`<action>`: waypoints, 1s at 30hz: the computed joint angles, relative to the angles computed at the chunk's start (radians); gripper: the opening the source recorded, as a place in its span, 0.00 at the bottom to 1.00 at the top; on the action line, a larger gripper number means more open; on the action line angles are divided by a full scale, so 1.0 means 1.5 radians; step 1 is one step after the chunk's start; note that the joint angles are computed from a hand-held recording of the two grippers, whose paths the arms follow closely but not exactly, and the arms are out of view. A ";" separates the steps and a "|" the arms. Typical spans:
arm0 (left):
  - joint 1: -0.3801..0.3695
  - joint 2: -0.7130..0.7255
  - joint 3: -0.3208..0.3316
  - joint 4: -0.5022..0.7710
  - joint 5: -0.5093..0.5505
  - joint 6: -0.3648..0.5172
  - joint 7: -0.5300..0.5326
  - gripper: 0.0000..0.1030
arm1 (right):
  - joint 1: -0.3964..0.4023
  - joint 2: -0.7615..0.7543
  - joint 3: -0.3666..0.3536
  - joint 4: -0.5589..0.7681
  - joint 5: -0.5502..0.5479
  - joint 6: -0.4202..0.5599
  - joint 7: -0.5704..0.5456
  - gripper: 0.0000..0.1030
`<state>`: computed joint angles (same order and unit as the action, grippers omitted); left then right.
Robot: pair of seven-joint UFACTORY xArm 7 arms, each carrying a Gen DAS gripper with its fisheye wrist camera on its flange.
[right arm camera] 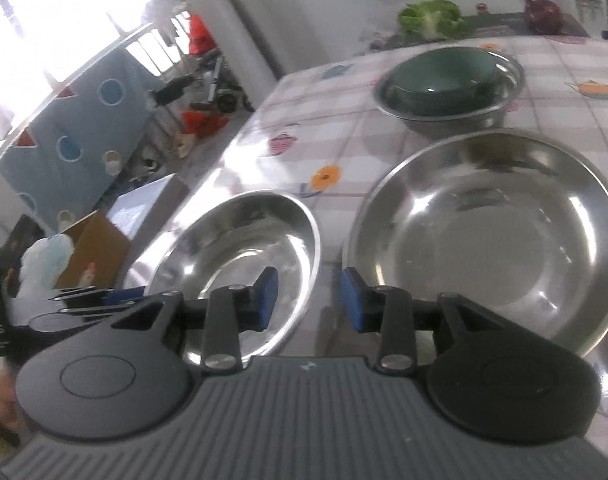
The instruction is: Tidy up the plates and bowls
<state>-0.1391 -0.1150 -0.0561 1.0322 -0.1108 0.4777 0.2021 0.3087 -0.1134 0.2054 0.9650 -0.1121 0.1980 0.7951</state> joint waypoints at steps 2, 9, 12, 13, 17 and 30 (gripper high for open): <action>0.001 0.013 0.002 0.012 -0.004 0.006 -0.001 0.31 | 0.004 0.011 -0.005 0.002 0.016 -0.008 -0.007 0.34; 0.008 0.055 0.002 0.048 -0.013 0.022 -0.003 0.33 | 0.009 0.042 -0.007 0.036 0.008 -0.015 -0.010 0.34; 0.008 0.060 -0.002 0.050 0.009 0.013 -0.011 0.32 | 0.013 0.048 -0.006 0.047 -0.008 -0.004 -0.002 0.34; 0.008 0.061 -0.003 0.050 0.008 0.012 -0.010 0.30 | 0.017 0.050 -0.008 0.048 0.007 -0.003 -0.011 0.34; 0.008 0.060 -0.003 0.051 -0.007 0.016 -0.002 0.25 | 0.025 0.063 -0.010 0.059 0.026 0.005 -0.025 0.32; 0.007 0.053 -0.003 0.046 -0.021 0.020 -0.005 0.22 | 0.030 0.067 -0.017 0.040 0.071 -0.025 -0.021 0.24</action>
<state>-0.1291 -0.0350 -0.0607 1.1013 -0.1416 0.5078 0.1942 0.3538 -0.0124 0.1794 1.0247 -0.0063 0.1603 0.7642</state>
